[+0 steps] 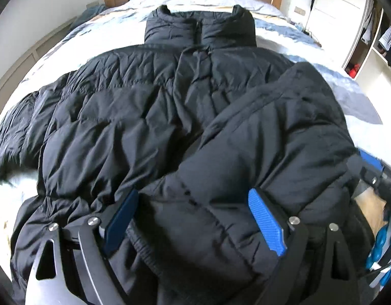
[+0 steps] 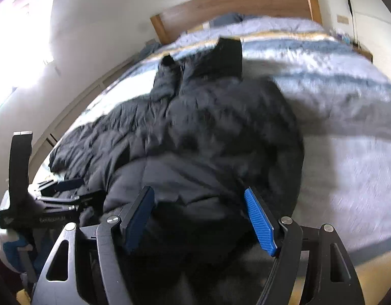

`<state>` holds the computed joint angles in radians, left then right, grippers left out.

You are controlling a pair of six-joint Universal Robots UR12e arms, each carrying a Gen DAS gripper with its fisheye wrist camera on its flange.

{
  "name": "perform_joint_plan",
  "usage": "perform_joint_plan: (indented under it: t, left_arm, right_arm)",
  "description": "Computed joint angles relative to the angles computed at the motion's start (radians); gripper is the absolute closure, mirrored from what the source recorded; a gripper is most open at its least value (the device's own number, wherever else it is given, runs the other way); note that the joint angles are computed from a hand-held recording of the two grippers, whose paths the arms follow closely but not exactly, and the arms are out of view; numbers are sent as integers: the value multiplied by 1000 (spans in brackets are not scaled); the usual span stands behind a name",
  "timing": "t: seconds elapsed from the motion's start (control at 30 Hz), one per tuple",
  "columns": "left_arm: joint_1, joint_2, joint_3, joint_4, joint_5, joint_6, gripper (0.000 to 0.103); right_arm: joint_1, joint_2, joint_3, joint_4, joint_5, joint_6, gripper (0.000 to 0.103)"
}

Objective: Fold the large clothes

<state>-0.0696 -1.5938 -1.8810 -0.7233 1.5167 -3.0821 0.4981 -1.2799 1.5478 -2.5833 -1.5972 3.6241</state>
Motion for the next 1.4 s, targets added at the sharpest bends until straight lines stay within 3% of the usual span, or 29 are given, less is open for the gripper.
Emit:
perform_joint_plan:
  t: [0.2, 0.43, 0.57, 0.87, 1.17, 1.4]
  left_arm:
    - [31, 71, -38, 26, -16, 24, 15]
    - [104, 174, -87, 13, -42, 88, 15]
    - [177, 231, -110, -51, -100, 108, 15]
    - [364, 333, -173, -83, -168, 129, 15]
    - [552, 335, -152, -125, -307, 121, 15]
    - [664, 320, -172, -150, -336, 113, 15]
  right_arm:
    - [18, -37, 11, 47, -42, 60, 30]
    - [68, -88, 28, 40, -117, 97, 30]
    - [100, -113, 38, 44, -161, 142, 30]
    - [168, -140, 40, 40, -249, 230, 28]
    - [213, -143, 1, 73, -356, 283, 26]
    - [223, -136, -29, 147, -395, 310, 26]
